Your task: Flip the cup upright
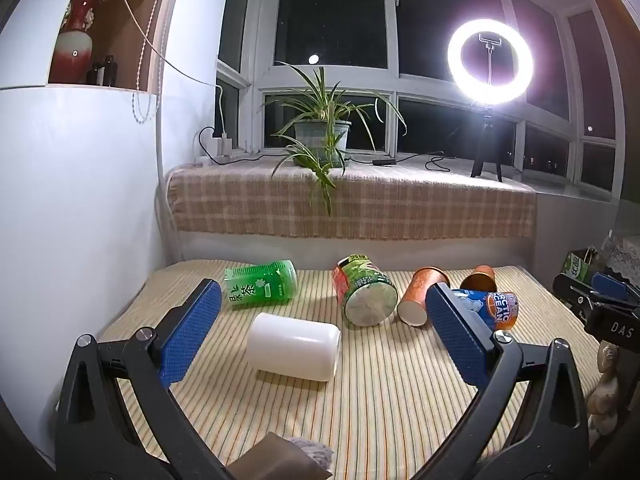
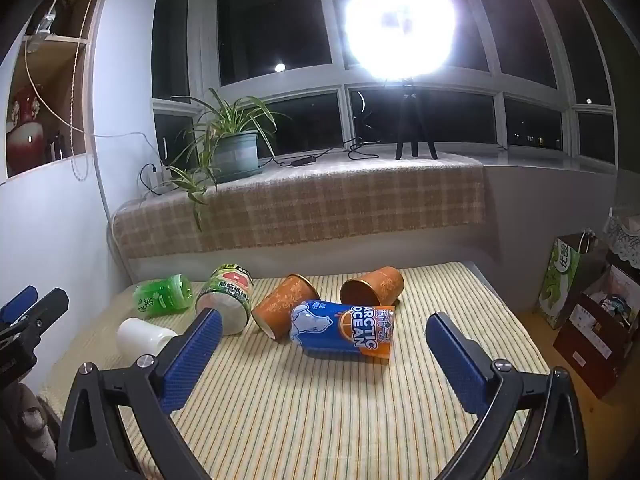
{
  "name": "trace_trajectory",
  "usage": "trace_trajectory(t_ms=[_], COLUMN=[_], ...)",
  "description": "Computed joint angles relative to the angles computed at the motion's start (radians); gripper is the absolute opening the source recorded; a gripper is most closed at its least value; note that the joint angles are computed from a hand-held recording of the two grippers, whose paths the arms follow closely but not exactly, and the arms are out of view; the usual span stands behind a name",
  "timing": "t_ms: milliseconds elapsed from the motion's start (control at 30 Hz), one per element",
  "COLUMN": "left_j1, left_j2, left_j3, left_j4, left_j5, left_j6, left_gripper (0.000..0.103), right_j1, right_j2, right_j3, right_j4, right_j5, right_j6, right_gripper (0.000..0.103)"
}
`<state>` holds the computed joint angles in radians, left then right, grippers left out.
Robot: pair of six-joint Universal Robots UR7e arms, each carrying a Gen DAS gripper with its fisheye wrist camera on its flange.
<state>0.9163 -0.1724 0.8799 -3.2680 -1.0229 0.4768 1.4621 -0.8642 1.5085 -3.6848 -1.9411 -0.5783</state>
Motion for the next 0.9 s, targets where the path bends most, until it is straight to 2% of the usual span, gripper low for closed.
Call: trace_trajectory(t_ms=[267,433,900], left_j1=[0.012,0.010,0.011], left_j2=[0.041,0.015,0.019], left_j3=[-0.042,-0.006,-0.013], left_j4=[-0.016,-0.031,-0.030], left_j5=[0.006,0.000,0.000], left_j6=[0.002,-0.001,0.007], left_gripper=[0.103,0.103,0.103], right_j1=[-0.002,-0.005,-0.007], right_j2=[-0.008,0.003,0.009], right_j3=[0.003,0.003,-0.016], right_j4=[0.017,0.006,0.032], right_j5=[0.004,0.009,0.007], right_j6=[0.016,0.012,0.035], right_gripper=[0.103,0.103,0.103])
